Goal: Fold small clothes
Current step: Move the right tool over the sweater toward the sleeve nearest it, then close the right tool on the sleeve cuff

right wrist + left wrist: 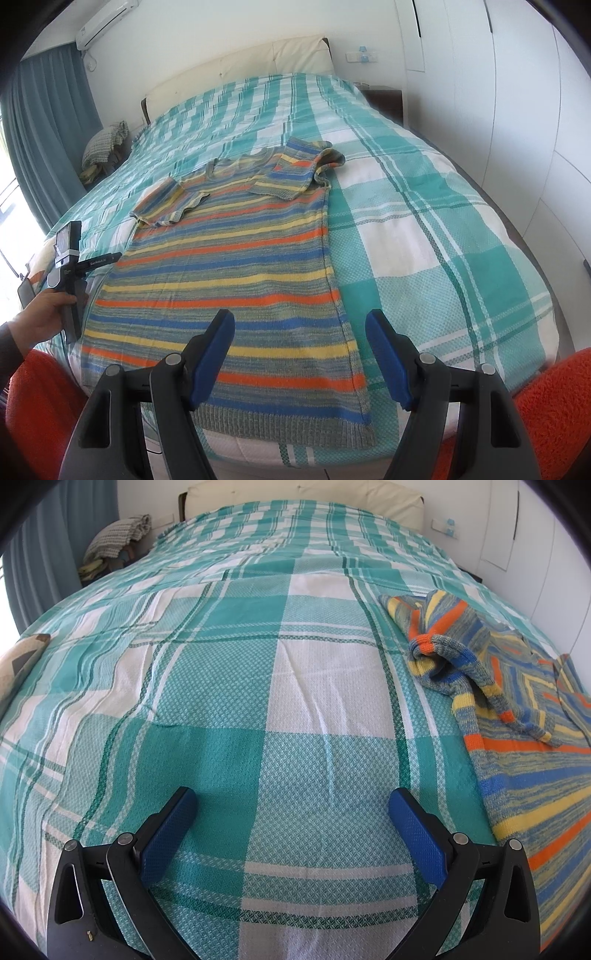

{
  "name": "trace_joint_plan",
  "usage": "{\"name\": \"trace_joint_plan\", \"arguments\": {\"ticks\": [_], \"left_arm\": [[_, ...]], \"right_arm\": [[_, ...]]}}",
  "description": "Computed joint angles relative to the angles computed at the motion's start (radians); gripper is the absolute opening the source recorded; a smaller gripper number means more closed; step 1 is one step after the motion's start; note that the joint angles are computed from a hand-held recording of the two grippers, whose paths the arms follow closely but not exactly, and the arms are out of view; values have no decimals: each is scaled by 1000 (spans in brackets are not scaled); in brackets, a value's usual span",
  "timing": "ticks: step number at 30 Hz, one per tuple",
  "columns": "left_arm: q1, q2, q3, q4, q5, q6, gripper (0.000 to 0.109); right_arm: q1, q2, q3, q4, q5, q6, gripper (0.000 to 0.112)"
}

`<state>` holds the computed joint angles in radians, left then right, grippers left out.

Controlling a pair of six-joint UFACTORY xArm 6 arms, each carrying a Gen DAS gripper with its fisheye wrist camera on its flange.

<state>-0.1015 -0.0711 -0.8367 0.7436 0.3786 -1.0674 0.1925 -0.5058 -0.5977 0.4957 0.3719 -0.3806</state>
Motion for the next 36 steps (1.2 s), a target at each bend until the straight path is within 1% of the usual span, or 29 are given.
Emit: {"name": "trace_joint_plan", "arguments": {"ticks": [3, 4, 5, 6, 7, 10, 11, 13, 14, 16, 18, 19, 20, 22, 24, 26, 27, 28, 29, 31, 32, 33, 34, 35, 36], "left_arm": [[6, 7, -3, -47, -7, 41, 103], [4, 8, -7, -88, 3, 77, 103], [1, 4, -12, -159, 23, 153, 103], [-8, -7, -12, -196, 50, 187, 103], [-16, -30, -5, -206, 81, 179, 102], [-63, -172, 67, -174, 183, 24, 101], [-88, -232, 98, -175, 200, -11, 101], [-149, -338, 148, -163, 203, -48, 102], [-187, -377, 161, -132, 206, -70, 102], [-266, -415, 160, -34, 245, -146, 102], [-328, -409, 140, 38, 327, -235, 102], [-349, -407, 140, 67, 357, -286, 102], [-361, -411, 150, 96, 370, -335, 102], [-360, -423, 182, 115, 360, -373, 102], [-358, -436, 212, 129, 354, -372, 102], [-358, -427, 212, 134, 384, -353, 102], [-362, -421, 207, 135, 408, -347, 102], [-357, -414, 202, 139, 418, -343, 102], [-349, -408, 201, 139, 419, -340, 102], [-329, -405, 209, 112, 404, -331, 102], [-314, -404, 215, 87, 389, -321, 102], [-302, -405, 223, 64, 373, -317, 102], [-295, -410, 232, 49, 361, -319, 102], [-286, -414, 239, 39, 349, -320, 102], [-280, -418, 244, 34, 340, -321, 102]], "right_arm": [[0, 4, -3, -3, 9, 2, 73], [1, 4, -4, 0, 11, -1, 73], [1, 3, -5, 6, 11, -7, 73], [1, 4, -6, 12, 13, -13, 73], [0, 5, -10, 16, 16, -17, 73], [-23, 10, -38, 26, 59, -29, 73], [-37, 15, -56, 35, 85, -44, 73], [-58, 33, -93, 27, 116, -75, 79], [-63, 54, -117, 10, 119, -94, 81], [-57, 134, -198, -34, 129, -160, 82], [-36, 258, -331, -114, 162, -207, 82], [-21, 321, -399, -127, 165, -250, 82], [-3, 387, -469, -144, 158, -283, 82], [32, 516, -606, -202, 145, -306, 82], [57, 666, -784, -235, 208, -313, 81], [80, 815, -960, -288, 290, -281, 81], [92, 895, -1053, -325, 348, -254, 76], [101, 962, -1127, -356, 380, -221, 71], [109, 1021, -1187, -379, 397, -188, 62], [115, 1126, -1297, -420, 442, -123, 58], [111, 1156, -1328, -409, 454, -109, 49], [104, 1162, -1329, -386, 440, -100, 23], [94, 1165, -1341, -375, 437, -79, 5], [77, 1165, -1362, -341, 450, -54, 4], [52, 1149, -1363, -275, 448, -45, 4]]}}
